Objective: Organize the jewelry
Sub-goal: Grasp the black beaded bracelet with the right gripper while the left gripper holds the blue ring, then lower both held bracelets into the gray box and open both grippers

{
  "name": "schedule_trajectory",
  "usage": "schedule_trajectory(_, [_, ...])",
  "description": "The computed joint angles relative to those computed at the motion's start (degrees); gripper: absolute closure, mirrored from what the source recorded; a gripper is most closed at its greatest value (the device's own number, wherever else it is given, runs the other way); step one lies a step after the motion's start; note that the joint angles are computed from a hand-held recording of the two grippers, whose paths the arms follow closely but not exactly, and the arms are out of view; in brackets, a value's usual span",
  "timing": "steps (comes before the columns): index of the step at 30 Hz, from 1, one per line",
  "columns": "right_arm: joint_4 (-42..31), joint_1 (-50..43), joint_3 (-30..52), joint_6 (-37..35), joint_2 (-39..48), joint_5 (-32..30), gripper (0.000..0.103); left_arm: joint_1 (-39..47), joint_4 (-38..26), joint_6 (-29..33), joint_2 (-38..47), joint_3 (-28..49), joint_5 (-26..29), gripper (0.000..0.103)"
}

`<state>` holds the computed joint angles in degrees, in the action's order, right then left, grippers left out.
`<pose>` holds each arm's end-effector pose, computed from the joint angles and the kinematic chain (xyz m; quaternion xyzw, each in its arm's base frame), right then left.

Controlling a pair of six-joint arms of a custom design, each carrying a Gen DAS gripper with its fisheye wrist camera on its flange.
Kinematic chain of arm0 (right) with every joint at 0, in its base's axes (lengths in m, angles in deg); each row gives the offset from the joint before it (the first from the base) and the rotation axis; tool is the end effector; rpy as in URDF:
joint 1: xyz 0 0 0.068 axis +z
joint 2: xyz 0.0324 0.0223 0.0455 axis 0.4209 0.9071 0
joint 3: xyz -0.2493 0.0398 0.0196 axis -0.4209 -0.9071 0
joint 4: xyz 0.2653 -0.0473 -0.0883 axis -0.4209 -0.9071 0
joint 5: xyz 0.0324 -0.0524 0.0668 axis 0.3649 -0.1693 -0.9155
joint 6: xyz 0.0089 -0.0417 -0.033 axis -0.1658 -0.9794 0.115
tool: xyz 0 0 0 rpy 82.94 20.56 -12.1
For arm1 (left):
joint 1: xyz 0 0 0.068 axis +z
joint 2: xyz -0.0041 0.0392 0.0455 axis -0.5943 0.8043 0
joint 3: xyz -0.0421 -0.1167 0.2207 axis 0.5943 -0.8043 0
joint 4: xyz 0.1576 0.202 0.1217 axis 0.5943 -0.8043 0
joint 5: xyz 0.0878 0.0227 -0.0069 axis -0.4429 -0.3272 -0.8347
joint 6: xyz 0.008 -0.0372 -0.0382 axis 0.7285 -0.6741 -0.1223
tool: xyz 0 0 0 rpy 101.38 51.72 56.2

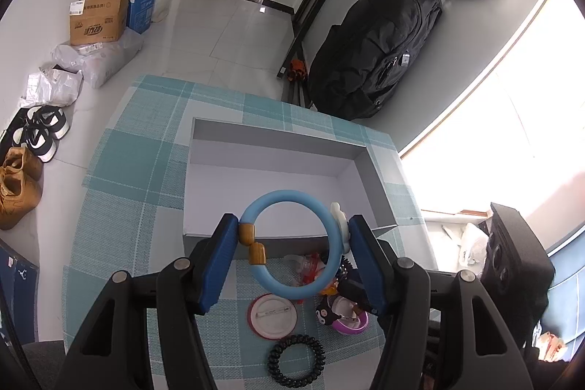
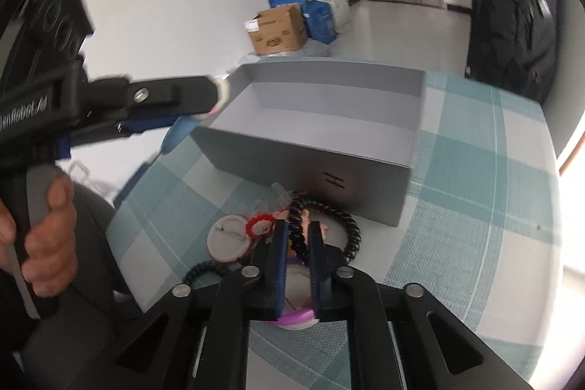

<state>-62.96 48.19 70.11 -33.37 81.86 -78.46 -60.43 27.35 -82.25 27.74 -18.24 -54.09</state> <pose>0.2844 0.1258 0.1322 -0.0985 0.9366 0.1439 0.3039 0.3197 -0.1573 0.1798 0.1631 0.9144 -0.2778 0.2452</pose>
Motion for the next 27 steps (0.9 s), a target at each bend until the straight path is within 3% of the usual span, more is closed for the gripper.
schedule_trajectory(3, [-0.17, 1.39, 0.21, -0.97, -0.44, 1.62, 0.095, -0.05, -0.13, 0.24, -0.04, -0.06, -0.39, 0.046])
schedule_trajectory(14, [3.96, -4.71, -4.87, 6.53, -10.09, -8.25, 0.095, -0.1, -0.41, -0.4, -0.43, 0.09, -0.82, 0.046])
schedule_trajectory(18, [3.09, -5.38, -4.14, 6.84, -13.15, -8.94, 0.095, -0.22, -1.17, -0.99, -0.15, 1.9, -0.69, 0.046])
schedule_trajectory(27, [5.01, -7.73, 3.93, 4.63, -6.96, -10.28, 0.095, -1.08, -3.38, -0.75, 6.68, 10.88, -2.87, 0.046])
